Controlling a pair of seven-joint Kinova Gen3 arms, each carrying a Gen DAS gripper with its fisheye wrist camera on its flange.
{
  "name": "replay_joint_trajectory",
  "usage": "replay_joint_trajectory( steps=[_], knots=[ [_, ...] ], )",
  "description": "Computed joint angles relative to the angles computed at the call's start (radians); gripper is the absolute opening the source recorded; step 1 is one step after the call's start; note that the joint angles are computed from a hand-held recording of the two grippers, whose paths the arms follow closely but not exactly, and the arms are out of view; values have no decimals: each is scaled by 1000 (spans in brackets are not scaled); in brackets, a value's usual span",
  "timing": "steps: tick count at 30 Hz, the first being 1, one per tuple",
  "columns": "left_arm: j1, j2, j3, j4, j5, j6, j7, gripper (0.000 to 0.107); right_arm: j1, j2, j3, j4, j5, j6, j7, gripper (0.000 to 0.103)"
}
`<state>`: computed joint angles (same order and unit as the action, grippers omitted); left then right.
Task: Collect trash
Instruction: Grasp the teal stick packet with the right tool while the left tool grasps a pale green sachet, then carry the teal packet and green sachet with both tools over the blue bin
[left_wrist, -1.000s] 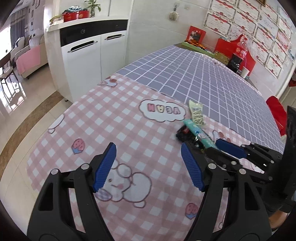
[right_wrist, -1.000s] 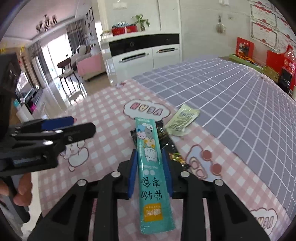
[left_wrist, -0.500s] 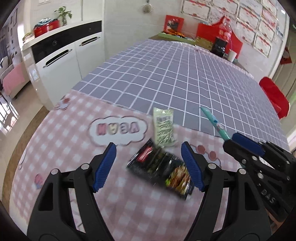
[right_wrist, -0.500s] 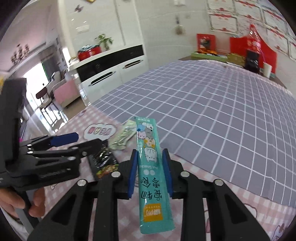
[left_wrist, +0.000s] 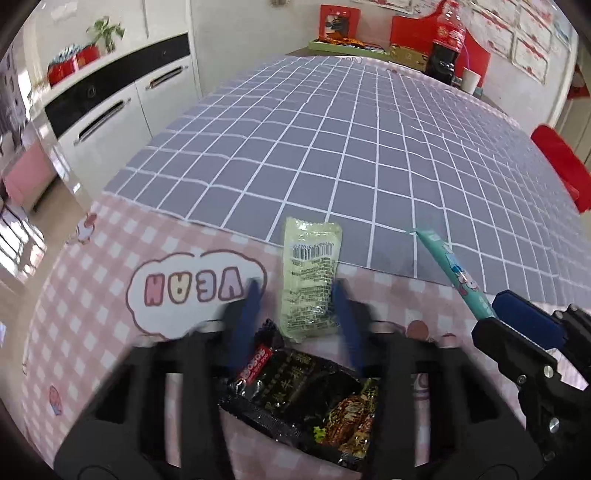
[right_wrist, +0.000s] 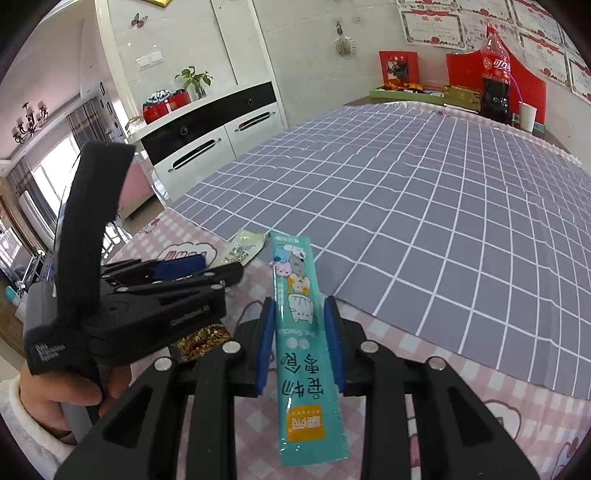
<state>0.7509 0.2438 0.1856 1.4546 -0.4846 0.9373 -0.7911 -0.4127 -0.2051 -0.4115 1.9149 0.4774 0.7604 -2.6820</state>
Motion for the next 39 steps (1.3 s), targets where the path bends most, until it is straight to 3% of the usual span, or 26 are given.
replay_joint_trajectory(
  steps=[2,5,11,17,25,32,39],
  knots=[
    [-7,-13,6,19,5,-27,-1,20,0,2,-4,0,5,2,-5,27],
    [-13,-45,5,56,11,-65,10,17,-3,4,-7,-1,12,3,-11,27],
    [-47,-142,32,134,8,-107,51,16,-12,-7,-34,-8,51,11,-39,27],
    [-105,-251,88,188,0,-90,65,16,-39,11,-85,-60,96,58,-78,27],
    [-213,-428,137,284,45,-70,58,16,-173,98,-167,-197,234,192,-182,27],
    [-291,-630,80,395,146,-50,-26,16,-342,231,-205,-343,374,307,-257,27],
    [-363,-826,-62,487,229,16,-150,16,-515,391,-178,-513,450,329,-245,27]
  ],
)
